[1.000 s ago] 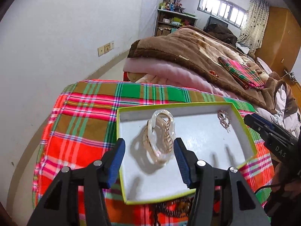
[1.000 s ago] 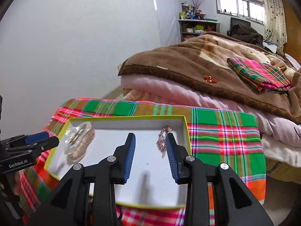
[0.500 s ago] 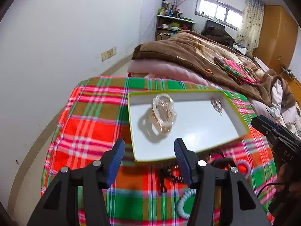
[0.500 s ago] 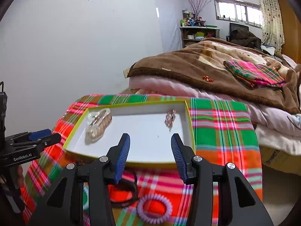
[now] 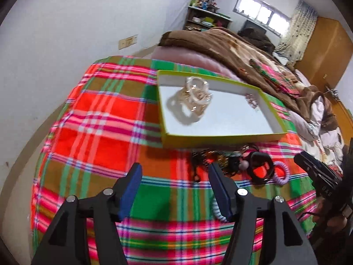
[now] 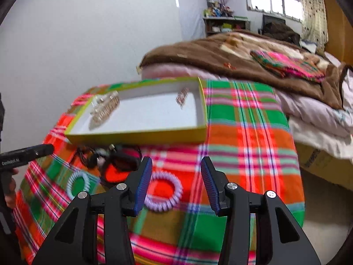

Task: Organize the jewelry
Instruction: 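Withdraw both tools from the box toward the coil hair ties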

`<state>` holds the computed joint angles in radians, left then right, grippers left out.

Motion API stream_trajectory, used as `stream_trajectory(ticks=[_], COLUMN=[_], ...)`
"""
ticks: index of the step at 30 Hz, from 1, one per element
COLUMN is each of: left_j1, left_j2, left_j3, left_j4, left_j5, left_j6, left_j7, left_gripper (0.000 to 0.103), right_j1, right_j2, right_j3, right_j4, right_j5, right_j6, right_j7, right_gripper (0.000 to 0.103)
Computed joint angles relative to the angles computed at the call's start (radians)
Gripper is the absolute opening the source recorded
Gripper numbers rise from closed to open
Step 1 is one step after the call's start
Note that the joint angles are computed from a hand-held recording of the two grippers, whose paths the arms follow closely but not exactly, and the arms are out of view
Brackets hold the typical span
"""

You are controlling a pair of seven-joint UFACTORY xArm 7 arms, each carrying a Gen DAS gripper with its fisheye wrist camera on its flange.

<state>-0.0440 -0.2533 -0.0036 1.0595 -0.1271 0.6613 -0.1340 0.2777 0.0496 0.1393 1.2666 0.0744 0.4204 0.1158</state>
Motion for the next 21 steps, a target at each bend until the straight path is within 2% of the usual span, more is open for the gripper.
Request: stream_trajectory(ticks=[7,16,19,21], left_j1=[-0.002,-0.02,-0.023,-0.024], left_j2=[-0.045,-0.077,-0.082,-0.081], left_j3=[0.018,0.04,0.038,0.037], left_j4=[-0.062,-0.101,-0.106,-0.106], left_j5=[-0.04,-0.111,-0.118,-0.124], left_j6=[0.008,0.008,0.012,0.017], left_j7=[0.006,0.071,0.083,0.088], left_gripper=[0.064,0.064,0.064,0.064], right_j1=[0.0,0.014,0.021,0.022], right_j2=[0.009,0.025,0.027,0.028], right_j3=[0.001,-0.001,-0.004,-0.004], right_j4=[-0.013,-0.001,0.001,0.002], right_j5=[0.009,-0.083,-0.13,-0.141], right_j6=[0.033,0.07,0.081,0.081], right_j7=[-0.008,0.036,0.061,0.063], right_gripper=[0.047,0.047,0.037,0.035])
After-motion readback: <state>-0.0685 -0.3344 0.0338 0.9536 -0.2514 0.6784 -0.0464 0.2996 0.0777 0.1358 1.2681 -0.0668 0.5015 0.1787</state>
